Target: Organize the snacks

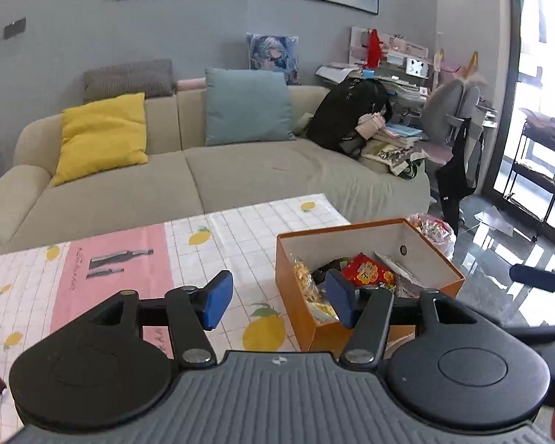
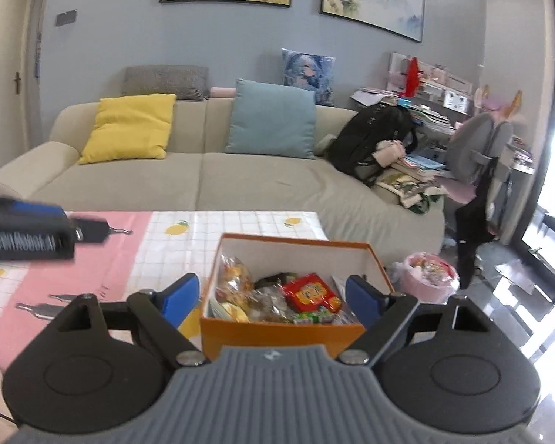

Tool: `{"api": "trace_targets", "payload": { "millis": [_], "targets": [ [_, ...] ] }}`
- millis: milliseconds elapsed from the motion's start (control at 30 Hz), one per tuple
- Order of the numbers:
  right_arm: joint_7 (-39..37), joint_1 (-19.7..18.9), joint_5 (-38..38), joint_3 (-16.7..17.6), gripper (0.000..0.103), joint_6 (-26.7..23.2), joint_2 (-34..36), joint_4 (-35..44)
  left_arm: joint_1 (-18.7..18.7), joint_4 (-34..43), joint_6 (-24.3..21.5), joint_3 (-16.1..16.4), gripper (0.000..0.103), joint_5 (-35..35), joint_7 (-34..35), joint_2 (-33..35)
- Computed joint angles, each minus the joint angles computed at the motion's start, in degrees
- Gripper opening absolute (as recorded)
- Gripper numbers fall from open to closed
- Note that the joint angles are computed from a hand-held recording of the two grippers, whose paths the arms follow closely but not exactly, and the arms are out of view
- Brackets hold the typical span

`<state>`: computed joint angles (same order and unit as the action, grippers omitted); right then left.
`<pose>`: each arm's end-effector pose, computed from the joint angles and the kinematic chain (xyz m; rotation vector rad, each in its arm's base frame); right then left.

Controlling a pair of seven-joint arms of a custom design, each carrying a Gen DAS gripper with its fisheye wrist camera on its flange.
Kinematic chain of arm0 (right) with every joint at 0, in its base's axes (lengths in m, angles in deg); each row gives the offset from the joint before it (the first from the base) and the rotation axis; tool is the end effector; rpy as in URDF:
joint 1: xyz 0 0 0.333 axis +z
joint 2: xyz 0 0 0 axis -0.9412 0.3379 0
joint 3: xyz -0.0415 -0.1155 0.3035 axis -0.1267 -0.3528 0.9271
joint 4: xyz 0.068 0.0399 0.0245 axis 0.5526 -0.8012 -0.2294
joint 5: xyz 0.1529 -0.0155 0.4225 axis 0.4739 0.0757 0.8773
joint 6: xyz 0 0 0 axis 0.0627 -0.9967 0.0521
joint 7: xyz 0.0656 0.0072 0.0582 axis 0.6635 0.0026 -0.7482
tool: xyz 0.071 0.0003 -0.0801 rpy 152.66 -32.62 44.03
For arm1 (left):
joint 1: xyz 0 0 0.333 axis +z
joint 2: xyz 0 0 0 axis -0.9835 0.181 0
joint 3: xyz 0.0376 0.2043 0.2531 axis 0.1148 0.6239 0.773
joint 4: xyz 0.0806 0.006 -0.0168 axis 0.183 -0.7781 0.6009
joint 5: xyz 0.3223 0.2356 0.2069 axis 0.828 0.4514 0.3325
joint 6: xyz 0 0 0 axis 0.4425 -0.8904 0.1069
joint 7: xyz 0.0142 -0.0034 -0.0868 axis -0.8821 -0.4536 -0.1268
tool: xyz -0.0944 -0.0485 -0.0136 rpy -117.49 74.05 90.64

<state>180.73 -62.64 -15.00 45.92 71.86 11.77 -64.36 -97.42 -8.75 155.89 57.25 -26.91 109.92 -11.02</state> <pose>0.5845 0.1755 0.6765 -1.3974 1.8304 -1.1124 0.7122 -0.3669 0.7021 -1.2243 2.0868 -1.1355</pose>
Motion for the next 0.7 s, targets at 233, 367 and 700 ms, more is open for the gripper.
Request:
{"api": "trace_targets", "payload": {
  "millis": [233,367,700],
  "targets": [
    [-1.1,0.7,6.4,-0.9,0.095,-1.8,1.3,0.2,0.3,4.3,-6.1,-0.1,0.071,-0.7,4.7,2.3],
    [-0.2,1.0,7.4,-1.1,0.095,-2.3,2.3,0.9,0.1,2.9,-8.3,0.1,0.072,-0.7,5.4,2.2],
    [-2.5,2.7,12.5,-2.3,0.096,-4.6,4.0,1.8,-0.4,4.4,-17.4,0.4,0.072,-1.8,3.1,3.7]
  ]
}}
